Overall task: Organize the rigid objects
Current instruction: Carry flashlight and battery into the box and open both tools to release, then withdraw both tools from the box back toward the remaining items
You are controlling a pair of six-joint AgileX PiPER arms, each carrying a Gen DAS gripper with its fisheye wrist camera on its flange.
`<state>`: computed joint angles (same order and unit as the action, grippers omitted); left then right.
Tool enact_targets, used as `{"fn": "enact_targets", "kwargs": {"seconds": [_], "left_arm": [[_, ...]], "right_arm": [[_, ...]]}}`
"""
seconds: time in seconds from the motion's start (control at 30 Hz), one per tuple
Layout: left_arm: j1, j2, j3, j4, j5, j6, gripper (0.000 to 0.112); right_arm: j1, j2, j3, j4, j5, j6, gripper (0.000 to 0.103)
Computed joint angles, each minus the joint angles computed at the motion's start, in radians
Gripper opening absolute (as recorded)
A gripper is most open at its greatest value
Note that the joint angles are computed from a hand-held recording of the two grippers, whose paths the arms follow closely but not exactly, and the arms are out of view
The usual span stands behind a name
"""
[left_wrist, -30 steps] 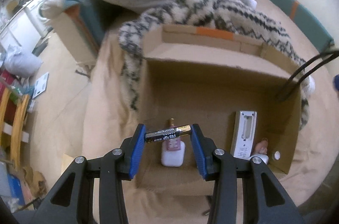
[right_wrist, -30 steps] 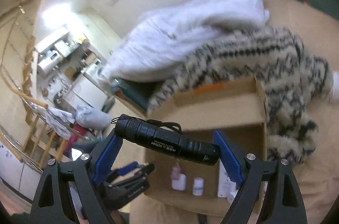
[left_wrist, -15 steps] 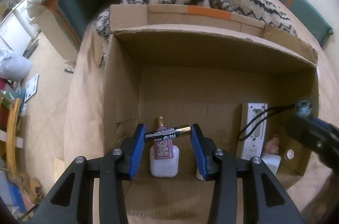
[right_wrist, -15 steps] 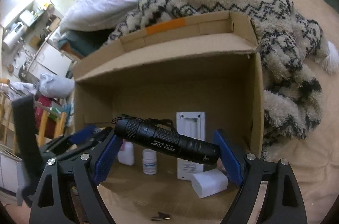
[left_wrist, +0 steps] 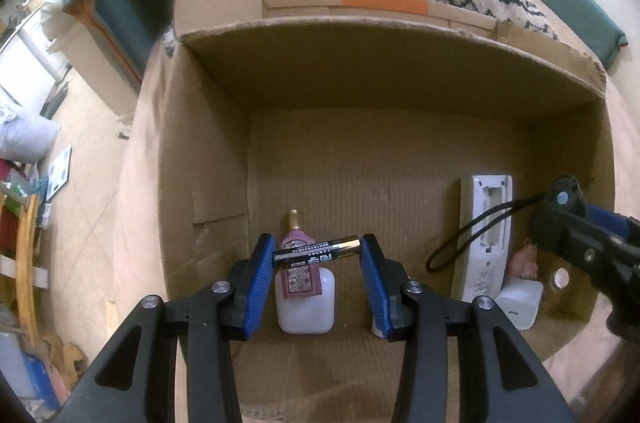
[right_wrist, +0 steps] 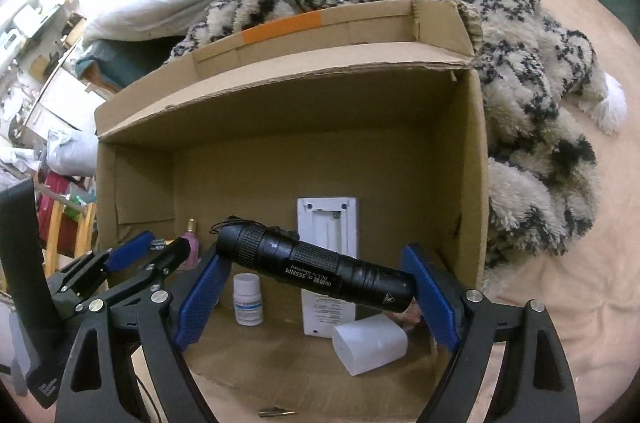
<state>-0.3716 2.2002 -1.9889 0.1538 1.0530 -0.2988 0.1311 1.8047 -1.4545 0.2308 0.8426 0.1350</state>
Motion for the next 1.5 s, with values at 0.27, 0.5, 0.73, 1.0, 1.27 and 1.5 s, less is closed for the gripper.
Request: {"fn": "enact_targets", "kwargs": {"seconds": [0.27, 0.5, 0.73, 1.0, 1.27, 1.5], "left_arm": [[0.006, 0.002, 0.003, -0.008, -0.005, 0.0, 0.04], [0.005, -0.005, 0.008, -0.008, -0.011, 0.002, 0.04], [-0.009, -0.026, 0.009, -0.013, -0.023, 0.018, 0.07], [0.0, 0.014, -0.075, -0.041, 0.053, 0.025, 0.071], [0.014, -0.057, -0.058, -0.071, 0.084, 0.025, 0.071], [0.058, -0.232, 0.109, -0.088, 0.062, 0.015, 0.071]], "right_arm": [[0.01, 0.011, -0.012, -0.028, 0.013, 0.028, 0.092], [-0.002, -0.011, 0.019, 0.025, -0.026, -0.004, 0.103], [0.0, -0.04, 0.052, 0.044, -0.079, -0.01, 0.103], [0.0, -0.048, 0.047, 0.049, -0.079, -0.016, 0.103], [-0.002, -0.141, 0.091, 0.05, -0.09, -0.015, 0.103], [0.006, -0.313, 0.206, 0.024, -0.106, 0.006, 0.103]]}}
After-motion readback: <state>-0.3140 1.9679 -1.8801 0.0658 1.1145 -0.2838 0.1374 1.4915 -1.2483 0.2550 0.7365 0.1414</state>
